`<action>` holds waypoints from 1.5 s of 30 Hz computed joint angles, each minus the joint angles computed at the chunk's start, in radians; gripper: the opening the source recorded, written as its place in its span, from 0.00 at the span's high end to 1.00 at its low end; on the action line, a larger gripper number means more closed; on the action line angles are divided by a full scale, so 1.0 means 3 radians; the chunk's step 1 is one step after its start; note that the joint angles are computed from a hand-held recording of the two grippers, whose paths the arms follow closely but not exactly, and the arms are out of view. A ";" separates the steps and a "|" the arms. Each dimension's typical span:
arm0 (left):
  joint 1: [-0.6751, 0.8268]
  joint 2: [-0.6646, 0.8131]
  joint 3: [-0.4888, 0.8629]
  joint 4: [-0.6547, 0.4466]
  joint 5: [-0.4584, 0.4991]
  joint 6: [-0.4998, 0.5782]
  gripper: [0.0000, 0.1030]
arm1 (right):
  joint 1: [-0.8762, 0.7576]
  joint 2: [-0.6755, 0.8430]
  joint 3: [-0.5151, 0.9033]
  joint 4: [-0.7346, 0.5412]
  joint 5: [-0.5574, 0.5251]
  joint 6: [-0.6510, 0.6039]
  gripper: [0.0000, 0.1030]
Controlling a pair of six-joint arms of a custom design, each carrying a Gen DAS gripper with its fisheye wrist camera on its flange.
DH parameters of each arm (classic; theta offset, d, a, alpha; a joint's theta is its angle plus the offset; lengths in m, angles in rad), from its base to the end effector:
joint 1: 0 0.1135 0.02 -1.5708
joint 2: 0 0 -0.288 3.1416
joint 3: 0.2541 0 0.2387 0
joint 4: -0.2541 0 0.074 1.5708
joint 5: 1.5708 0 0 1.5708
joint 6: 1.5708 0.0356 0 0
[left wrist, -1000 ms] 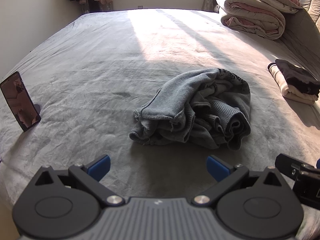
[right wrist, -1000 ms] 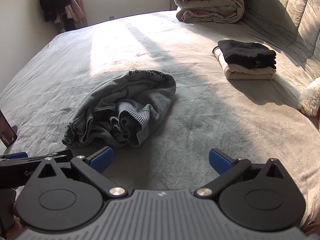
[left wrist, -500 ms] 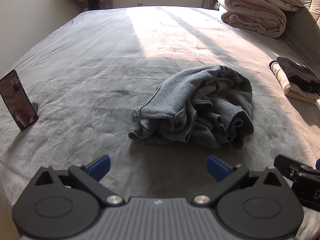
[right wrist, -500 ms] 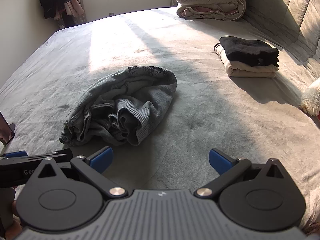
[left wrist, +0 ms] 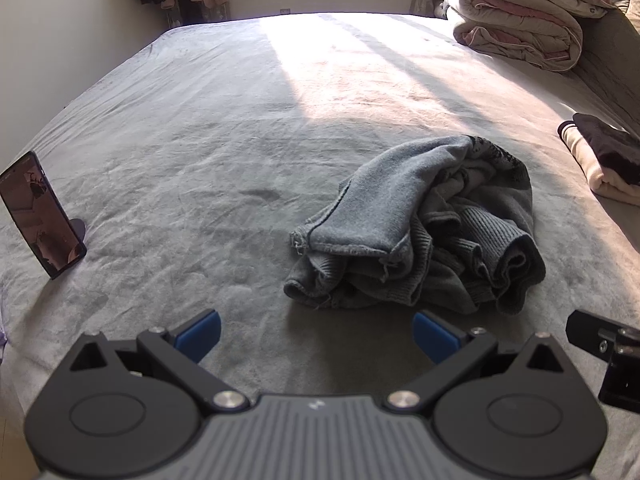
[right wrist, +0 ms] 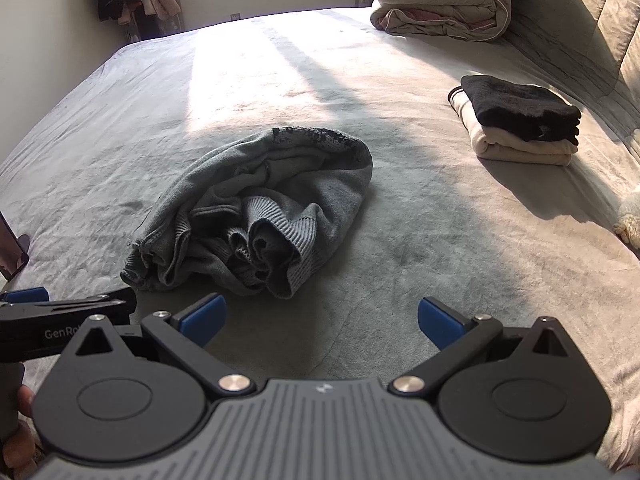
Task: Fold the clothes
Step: 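Move both grippers onto the crumpled grey sweater and grasp its edges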
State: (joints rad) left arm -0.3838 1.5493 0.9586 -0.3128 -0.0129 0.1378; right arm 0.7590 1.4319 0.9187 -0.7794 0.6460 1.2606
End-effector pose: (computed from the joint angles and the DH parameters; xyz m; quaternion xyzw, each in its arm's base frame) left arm 0.2848 -0.1145 0.2365 0.2416 0.9134 -0.0341 0.3258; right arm 0.1881 0.1489 0.2391 0.2757 0.8988 -0.0559 0.3361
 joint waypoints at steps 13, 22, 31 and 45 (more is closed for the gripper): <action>0.0249 0.0813 0.0287 0.0569 0.0152 0.0436 0.00 | -0.0731 0.0405 0.0180 0.0656 -0.0392 -0.1062 0.00; 0.0421 0.1241 0.0299 0.0628 0.0458 0.0504 0.00 | -0.1200 0.0974 0.0278 0.1298 -0.0903 -0.1543 0.00; 0.0429 0.1283 0.0295 0.0679 0.0508 0.0395 0.00 | -0.1208 0.1164 -0.0217 0.2038 -0.0990 -0.1703 0.00; 0.0613 0.1311 0.0583 0.0266 0.0894 0.0336 0.01 | -0.1096 0.0828 -0.0563 0.2163 -0.0978 -0.1848 0.08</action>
State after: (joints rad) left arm -0.1998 1.9426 1.1336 -0.2329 0.2554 0.2386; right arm 0.4302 1.6803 0.7498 -0.1304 0.3527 0.7063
